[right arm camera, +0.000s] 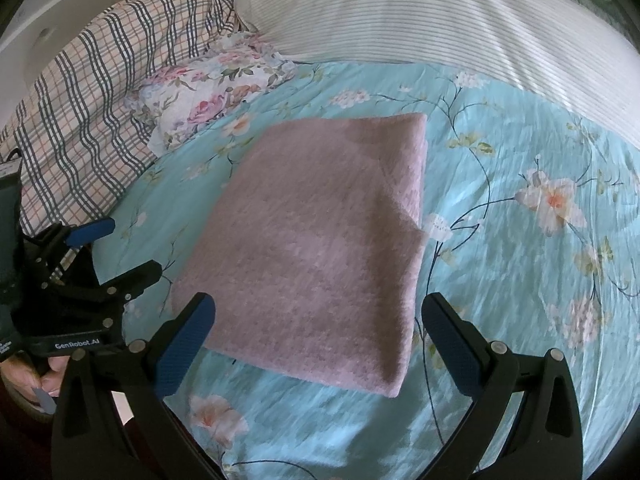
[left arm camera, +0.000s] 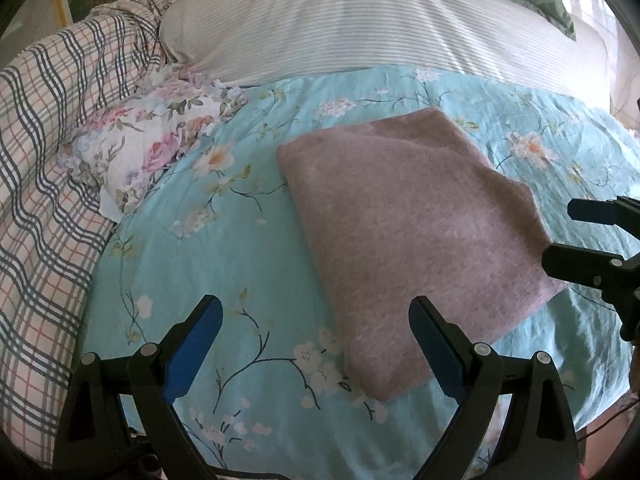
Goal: Fold small clothes
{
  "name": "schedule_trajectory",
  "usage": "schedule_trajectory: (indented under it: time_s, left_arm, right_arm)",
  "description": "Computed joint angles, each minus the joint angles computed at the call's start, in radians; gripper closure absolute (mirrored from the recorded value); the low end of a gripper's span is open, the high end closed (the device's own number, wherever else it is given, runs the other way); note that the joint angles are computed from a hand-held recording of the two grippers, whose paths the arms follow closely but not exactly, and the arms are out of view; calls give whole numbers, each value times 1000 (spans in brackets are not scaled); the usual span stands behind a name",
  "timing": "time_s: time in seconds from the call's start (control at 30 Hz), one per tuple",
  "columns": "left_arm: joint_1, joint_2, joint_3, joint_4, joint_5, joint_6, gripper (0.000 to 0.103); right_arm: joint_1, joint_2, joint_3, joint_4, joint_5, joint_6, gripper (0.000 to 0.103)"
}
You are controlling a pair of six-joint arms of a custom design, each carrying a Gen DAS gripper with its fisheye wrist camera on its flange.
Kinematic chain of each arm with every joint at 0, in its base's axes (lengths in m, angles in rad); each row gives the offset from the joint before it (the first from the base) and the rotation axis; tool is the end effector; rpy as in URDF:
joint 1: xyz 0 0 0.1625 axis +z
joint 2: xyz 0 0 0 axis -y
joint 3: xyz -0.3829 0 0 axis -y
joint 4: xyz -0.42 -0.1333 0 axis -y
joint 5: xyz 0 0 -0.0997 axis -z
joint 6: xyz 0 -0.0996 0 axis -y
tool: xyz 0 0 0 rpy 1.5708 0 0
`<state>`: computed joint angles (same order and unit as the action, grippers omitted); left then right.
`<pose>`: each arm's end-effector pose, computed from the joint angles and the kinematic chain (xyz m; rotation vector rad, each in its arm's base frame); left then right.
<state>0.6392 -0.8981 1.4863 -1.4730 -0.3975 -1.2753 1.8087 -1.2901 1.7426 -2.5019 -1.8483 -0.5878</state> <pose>-0.3799 -0.5629 0.1360 0.1200 1.9587 -0.8259 0.2483 -0.5741 0.3077 1.0098 -2.5370 0.5893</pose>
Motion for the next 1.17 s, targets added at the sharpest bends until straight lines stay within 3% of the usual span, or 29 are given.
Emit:
schedule_trajectory:
  time_s: [0.3,0.6,1.17]
  left_arm:
    - [44,29,-46,-60,17,79,9]
    - [56,35,-63,-9,29,41,9]
    - [49,26,-46,-61,17,45,8]
  right_arm:
    - [-10,62,-66,-3,-6,7,0]
    - [-10,81,-80,-6,-22,4,0]
    - [-10,91,-81,-9,-23,5,0]
